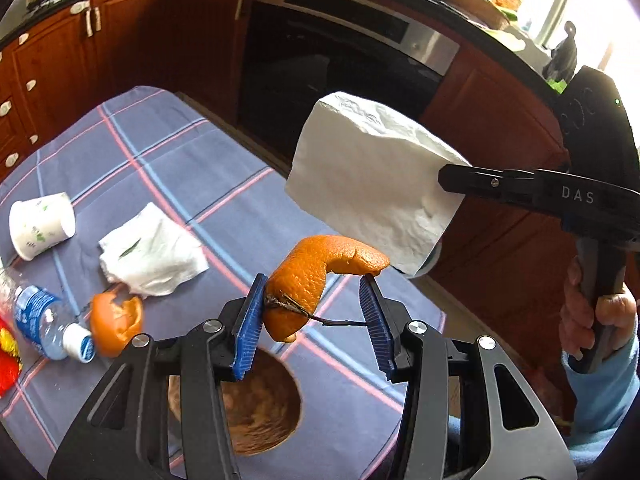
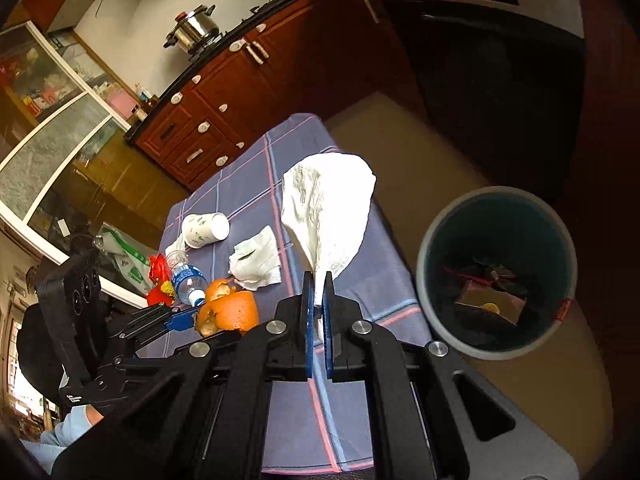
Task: Collect trash
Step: 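Carry the tissue and orange peel over the teal bin with both tools, then open both tools to drop the tissue and peel into the bin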
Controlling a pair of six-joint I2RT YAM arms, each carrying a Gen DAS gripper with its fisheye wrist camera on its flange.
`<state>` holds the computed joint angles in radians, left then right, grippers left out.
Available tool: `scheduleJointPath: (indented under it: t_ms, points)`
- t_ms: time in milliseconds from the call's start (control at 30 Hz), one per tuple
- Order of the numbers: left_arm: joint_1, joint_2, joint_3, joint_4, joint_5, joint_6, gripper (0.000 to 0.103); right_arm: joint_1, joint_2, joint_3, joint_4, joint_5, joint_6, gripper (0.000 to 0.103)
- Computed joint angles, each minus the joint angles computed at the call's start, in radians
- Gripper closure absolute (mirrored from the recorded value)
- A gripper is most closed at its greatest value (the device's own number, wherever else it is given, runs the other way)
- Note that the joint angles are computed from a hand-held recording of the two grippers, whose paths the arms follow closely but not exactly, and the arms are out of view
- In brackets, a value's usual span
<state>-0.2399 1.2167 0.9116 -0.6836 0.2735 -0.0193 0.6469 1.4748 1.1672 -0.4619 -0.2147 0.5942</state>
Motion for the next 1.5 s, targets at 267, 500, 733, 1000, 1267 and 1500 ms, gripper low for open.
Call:
scheduleJointPath:
  t_ms: [267, 500, 733, 1000, 1267, 1500]
  points:
    - [-0.239, 0.29, 0.194, 0.082, -0.07, -0.077, 0.054, -0.216, -0.152, -0.18, -0.005, -0.062, -0.038, 0.099]
    - [-0.342, 0.531, 0.362, 0.092, -0.105, -0.084, 0.054, -0.361, -0.122, -0.27, 0.03, -0.125, -0.07, 0.099]
    - [-0.373, 0.717, 0.507, 0.066, -0.126, -0.071, 0.054, -0.443, -0.007, -0.301, 0.091, -0.173, -0.091, 0.099]
    - [-0.359, 0.859, 0.636, 0.028, -0.12, -0.06, 0.053, -0.473, 0.121, -0.279, 0.142, -0.196, -0.102, 0.099]
    - [-0.348, 0.93, 0.708, 0.009, -0.115, -0.045, 0.053, -0.47, 0.193, -0.227, 0.149, -0.191, -0.098, 0.099]
    - [-0.36, 0.924, 0.705, 0.001, -0.123, -0.054, 0.052, -0.468, 0.235, -0.176, 0.13, -0.183, -0.11, 0.096]
